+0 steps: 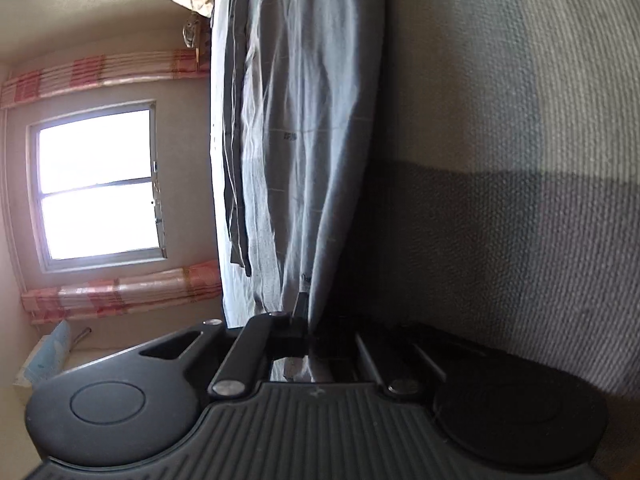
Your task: Fold clothes
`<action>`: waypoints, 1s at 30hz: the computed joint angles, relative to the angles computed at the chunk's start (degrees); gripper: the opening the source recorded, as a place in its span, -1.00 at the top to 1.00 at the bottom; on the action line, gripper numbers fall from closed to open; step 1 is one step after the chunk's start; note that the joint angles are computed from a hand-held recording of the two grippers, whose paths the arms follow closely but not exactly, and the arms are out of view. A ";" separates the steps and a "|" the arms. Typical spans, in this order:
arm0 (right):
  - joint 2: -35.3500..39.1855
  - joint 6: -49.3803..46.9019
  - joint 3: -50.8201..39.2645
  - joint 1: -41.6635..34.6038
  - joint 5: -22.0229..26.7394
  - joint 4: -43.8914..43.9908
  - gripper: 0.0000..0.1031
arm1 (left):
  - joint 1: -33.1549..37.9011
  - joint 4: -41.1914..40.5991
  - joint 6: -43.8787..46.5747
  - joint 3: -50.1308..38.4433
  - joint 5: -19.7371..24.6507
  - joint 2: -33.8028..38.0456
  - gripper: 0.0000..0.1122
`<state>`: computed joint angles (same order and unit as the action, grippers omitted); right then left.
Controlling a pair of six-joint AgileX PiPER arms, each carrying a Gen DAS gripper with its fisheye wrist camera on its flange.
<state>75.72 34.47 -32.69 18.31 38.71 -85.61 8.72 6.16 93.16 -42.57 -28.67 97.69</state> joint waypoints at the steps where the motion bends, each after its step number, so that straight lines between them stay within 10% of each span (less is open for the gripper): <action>1: 0.22 -0.62 0.31 0.28 0.17 -1.38 0.90 | -0.09 0.20 1.36 0.22 -0.18 -0.13 1.00; 4: -0.17 -7.66 -0.88 -1.71 -1.90 -0.11 0.86 | 0.00 2.06 4.00 0.17 -0.09 -0.52 0.95; 9: -1.98 -15.33 -3.24 -10.90 -8.93 1.30 0.03 | 1.71 1.48 5.76 -0.81 -0.40 0.09 0.82; 11: -1.47 -17.68 -4.83 -14.70 -12.09 4.14 -0.01 | 2.52 1.60 6.67 -0.44 -3.04 1.20 0.85; 14: 0.31 -13.29 -4.91 -13.92 -11.01 0.38 0.11 | 0.81 -2.89 12.39 1.27 -8.60 2.96 0.92; 17: 2.93 -9.85 -3.62 -9.91 -6.50 -2.23 0.90 | -0.05 -4.61 14.80 1.32 -10.63 4.02 0.93; 21: 3.22 -2.40 -1.83 -8.24 -3.75 -6.39 0.87 | 0.22 -5.21 13.53 -0.17 -5.22 2.70 1.00; 30: -0.62 -32.76 -8.76 -11.17 -6.50 20.25 0.92 | 4.82 -2.98 12.13 -4.15 6.02 -0.92 1.00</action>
